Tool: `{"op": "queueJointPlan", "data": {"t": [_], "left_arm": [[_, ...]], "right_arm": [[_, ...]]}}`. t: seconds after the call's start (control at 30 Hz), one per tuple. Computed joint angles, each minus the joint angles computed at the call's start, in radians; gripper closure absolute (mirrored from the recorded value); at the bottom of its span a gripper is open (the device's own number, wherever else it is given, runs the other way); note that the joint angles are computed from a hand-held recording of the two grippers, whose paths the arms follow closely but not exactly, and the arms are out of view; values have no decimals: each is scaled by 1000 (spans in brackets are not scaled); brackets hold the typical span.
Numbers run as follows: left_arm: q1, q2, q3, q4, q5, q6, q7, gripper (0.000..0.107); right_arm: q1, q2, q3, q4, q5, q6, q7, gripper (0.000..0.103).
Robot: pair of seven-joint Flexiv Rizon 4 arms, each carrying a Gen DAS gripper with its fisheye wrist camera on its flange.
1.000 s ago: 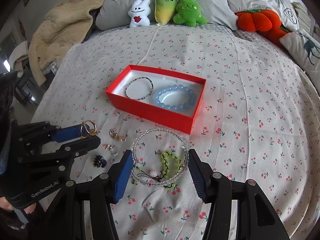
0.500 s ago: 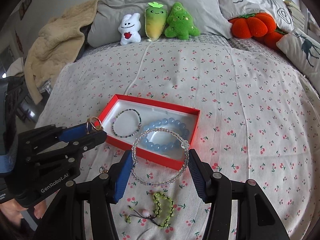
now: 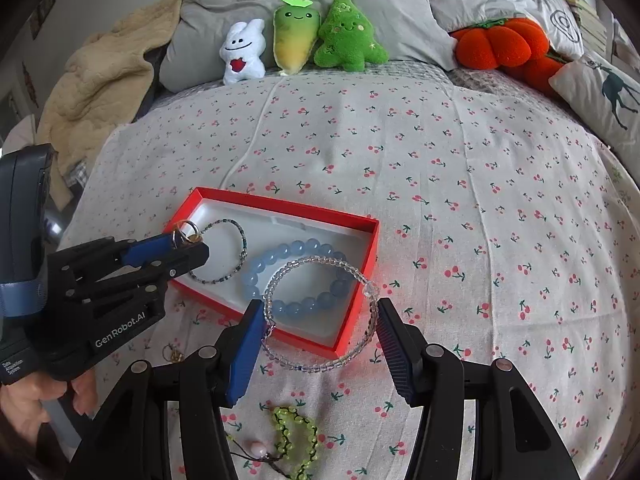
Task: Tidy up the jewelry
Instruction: 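Carry ring and crystal bracelet into the red box and open both tools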
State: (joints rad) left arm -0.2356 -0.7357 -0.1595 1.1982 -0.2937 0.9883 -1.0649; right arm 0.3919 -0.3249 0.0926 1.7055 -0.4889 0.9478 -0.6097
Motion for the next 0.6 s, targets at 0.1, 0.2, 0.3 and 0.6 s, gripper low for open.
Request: {"op": "queueJointPlan", "data": {"t": [0.1,0.2,0.3,0.6], "left_arm": [[-8,10,13,7,18,3,-5,75],[-1,28,7,30,21,21,11,69],[9,48,1,56,13,40,24,60],[10,95,45,91,46,12,-30,47]], "right_arm": [[-1,0,-1,2,-1,-1,1,46],[0,-1,-3,0,-5,-7,2,46],[1,-3,-4,-2,-9,-8,5,46],[17,-48,-11,-59,-18,-40,-12,46]]}}
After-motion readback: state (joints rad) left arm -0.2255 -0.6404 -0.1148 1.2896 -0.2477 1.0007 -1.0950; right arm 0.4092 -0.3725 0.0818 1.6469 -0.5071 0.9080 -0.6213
